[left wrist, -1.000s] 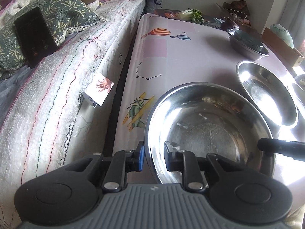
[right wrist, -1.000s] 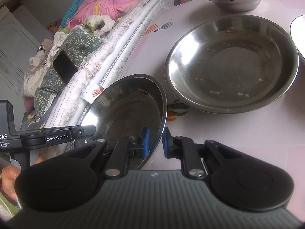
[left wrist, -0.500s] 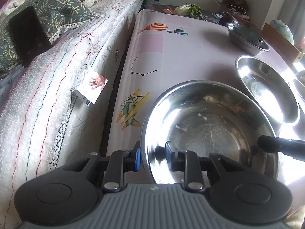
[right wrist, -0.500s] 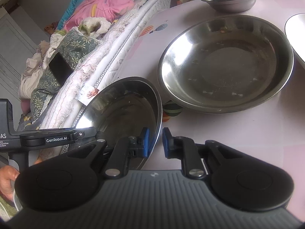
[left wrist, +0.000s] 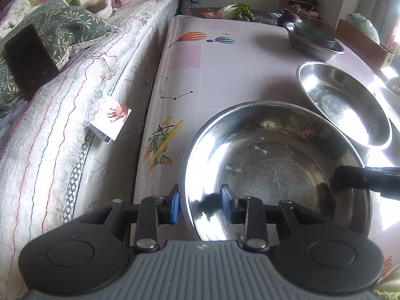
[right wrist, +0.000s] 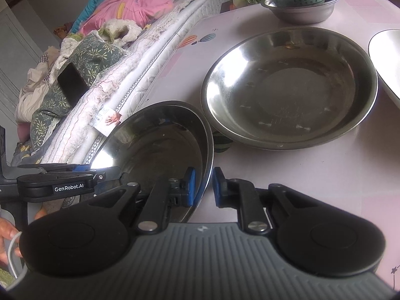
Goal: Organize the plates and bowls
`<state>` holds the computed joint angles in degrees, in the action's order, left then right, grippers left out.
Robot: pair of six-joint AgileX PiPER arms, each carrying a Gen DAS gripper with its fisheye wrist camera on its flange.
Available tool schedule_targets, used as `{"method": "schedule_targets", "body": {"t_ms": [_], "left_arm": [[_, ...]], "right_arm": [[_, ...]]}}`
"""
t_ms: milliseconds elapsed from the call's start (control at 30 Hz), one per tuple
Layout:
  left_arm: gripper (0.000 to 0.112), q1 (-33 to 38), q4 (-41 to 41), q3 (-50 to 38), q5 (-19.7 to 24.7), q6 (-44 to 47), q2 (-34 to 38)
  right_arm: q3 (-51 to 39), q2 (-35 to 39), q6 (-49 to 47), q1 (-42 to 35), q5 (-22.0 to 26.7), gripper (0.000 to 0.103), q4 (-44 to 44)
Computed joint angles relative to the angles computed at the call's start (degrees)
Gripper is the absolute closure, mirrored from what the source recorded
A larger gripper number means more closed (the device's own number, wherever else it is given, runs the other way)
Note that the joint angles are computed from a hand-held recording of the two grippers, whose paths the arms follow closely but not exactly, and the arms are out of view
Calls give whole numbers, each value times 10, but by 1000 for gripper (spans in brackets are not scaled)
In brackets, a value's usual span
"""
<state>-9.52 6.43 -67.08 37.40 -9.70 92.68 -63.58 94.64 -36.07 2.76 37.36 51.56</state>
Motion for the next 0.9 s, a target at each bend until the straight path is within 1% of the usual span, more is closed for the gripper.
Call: {"method": "schedule_targets", "body": {"t_ms": [167,400,733,900], "left_arm": [[78,-7,17,-3,5,-17,2],[78,-3,3,-3,11,-7,-1],[78,-6,8,9,3,-11,-9],[81,-3,5,5,8,-11,-8]], "right_arm": [[3,-5,15,20,-24,89,-25],[-2,-2,8,16,-18,89,-17],[-2,-1,14,18,-22,90,-32],[-6,-1,24,24,-24,90,-41]]}}
